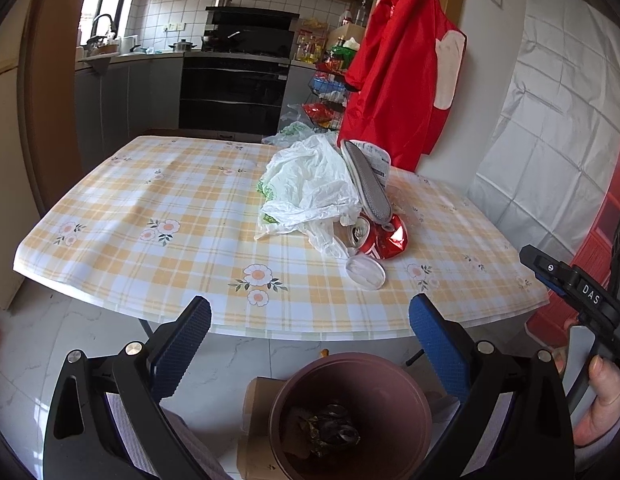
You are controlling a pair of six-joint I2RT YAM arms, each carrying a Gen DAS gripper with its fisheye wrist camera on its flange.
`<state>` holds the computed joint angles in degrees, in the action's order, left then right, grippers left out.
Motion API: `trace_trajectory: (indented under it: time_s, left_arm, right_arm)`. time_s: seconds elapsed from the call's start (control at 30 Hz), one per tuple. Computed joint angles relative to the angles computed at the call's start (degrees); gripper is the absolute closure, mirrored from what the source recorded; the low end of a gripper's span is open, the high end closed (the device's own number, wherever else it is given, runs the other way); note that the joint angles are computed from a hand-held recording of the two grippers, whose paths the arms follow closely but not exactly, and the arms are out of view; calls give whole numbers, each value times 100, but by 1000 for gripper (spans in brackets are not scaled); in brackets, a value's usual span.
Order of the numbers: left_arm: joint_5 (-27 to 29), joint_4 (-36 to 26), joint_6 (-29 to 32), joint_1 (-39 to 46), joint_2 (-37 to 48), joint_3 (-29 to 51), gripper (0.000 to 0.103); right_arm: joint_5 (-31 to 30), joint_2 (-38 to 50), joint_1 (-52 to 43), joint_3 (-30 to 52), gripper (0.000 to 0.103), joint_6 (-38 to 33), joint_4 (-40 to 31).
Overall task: Collect trash
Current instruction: 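Grasp the clear plastic lid with the left tool while the right tool grasps the grey mesh pad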
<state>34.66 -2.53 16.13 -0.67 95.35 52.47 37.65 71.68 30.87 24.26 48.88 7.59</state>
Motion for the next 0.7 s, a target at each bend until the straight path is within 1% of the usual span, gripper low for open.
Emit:
trace_trajectory:
  time_s: [0.07,0.2,0.37,0.43,0.5,0.57,0.63,0.7]
  left_arm:
    - [-135,63,44,-170,143,65,6]
    - [-354,194,141,-547,442,205,6]
    - [-667,323,179,-1148,1056,642,6]
    - [-791,324,167,-1405,1431,957,6]
    - [-981,230,119,-1644,1814,1325,6]
    - [-1128,60,51,-1896,2284,1818,6]
    - [-1351,-174,-3,-2147,2758,2369,6]
    - [-1525,-356,-67,-2346,3141,2814,6]
  right_arm:
    - [-56,126,-117,-53,5,-56,153]
    - [118,575,-321,-49,5,-79,334]
    - [-241,971,-781,-252,6,-347,1053]
    - [-403,1154,-1002,-359,6,-405,1421]
    - [-721,1371,-1304,-488,6,-506,1900]
    - [-1000,1630,-1609,-574,6,-589,2321]
    - [-1143,1813,-1789,-610,6,-628,2576]
    - [-1423,2060,-2044,-698,6,-722,3031]
